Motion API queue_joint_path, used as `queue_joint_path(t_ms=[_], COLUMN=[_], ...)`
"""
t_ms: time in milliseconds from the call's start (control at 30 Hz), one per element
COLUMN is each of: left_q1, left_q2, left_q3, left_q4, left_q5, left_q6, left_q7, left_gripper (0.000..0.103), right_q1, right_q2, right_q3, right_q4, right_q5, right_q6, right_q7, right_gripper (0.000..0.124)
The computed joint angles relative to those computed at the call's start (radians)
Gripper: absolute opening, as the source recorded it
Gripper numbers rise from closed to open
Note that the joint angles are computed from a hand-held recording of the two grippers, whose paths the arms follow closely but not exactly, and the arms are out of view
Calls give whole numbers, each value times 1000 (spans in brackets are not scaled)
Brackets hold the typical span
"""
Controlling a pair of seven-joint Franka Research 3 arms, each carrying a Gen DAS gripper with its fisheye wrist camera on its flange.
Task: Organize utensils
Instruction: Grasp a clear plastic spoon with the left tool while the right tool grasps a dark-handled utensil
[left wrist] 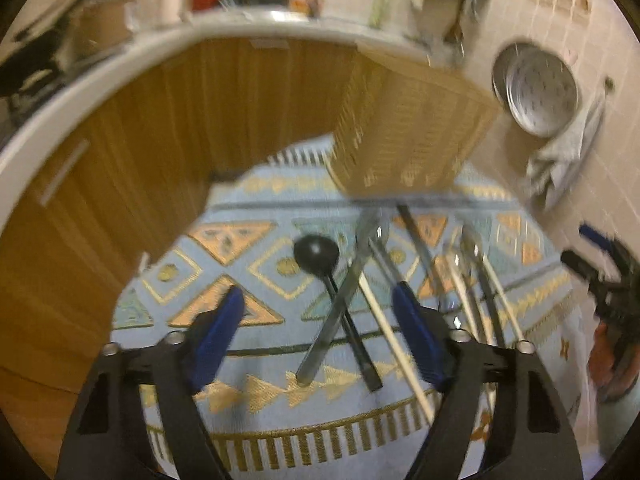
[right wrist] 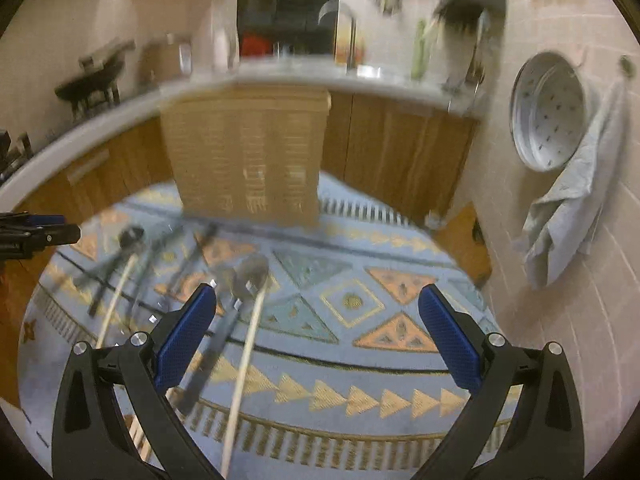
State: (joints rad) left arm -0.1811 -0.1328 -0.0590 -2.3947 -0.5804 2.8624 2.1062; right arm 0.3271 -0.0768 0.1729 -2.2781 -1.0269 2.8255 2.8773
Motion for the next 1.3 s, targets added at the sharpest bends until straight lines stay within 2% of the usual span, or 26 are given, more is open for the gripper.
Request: queue_joint_path(t_ms=[33, 100, 133, 200, 233, 333, 400, 433, 500, 633, 767, 900, 1133, 1200, 1267, 1300], left_q1=[4, 14, 26, 44, 49, 56, 57, 60, 70, 84, 86, 92, 59, 42, 35, 36], left_q2=[15, 44, 61, 89, 102, 145, 173, 183, 196, 206, 230, 248, 308, 313, 312, 310], left_q3=[-4, -19, -35, -66, -78, -95, -100, -104, -114, -124, -126, -128, -124, -120, -119, -120], left_q4=[13, 35, 46, 61, 71, 121, 152, 165, 181, 197, 237, 277, 379, 384, 383, 380], left_q5=[32, 88, 154, 314, 389, 539, 645, 651, 603, 543, 549, 561, 713, 785, 822, 822], left_q6=[-22, -52, -63, -56, -53, -98, -127, -145, -160, -185, -215, -258, -360, -359, -352, -345], left_q7=[0, -3, -41, -148, -194, -280, -350, -349, -304, -243, -240, -235, -325, -370, -412, -425], left_gripper=[64, 62, 55, 47, 47, 45, 36, 34, 34, 34, 28, 27, 27, 23, 14, 14], right_q1=[10, 24, 37, 48, 49, 49, 47, 48, 57, 94, 100, 109, 108, 110, 102, 102], right_q2=[13, 39, 62, 95, 118, 167, 204, 220, 241, 280, 309, 324, 344, 353, 351, 357], right_q3=[-18, -28, -34, -37, -34, -25, -16, -13, -14, -33, -38, -44, -50, -55, -52, -53], right_q4=[5, 27, 50, 86, 114, 178, 230, 250, 276, 320, 354, 374, 407, 416, 412, 418], right_q5=[143, 344, 510, 735, 889, 1150, 1289, 1341, 1386, 1333, 1338, 1320, 1309, 1293, 1300, 1296], right_q6=[24, 14, -6, -28, -47, -113, -183, -208, -241, -277, -314, -335, -387, -391, -389, -390], right_q7=[-125, -301, -450, -634, -749, -951, -1052, -1086, -1116, -1089, -1077, -1061, -1051, -1046, -1065, -1069], right_gripper=[97, 92, 88, 66, 62, 52, 36, 36, 36, 30, 28, 28, 25, 14, 12, 11])
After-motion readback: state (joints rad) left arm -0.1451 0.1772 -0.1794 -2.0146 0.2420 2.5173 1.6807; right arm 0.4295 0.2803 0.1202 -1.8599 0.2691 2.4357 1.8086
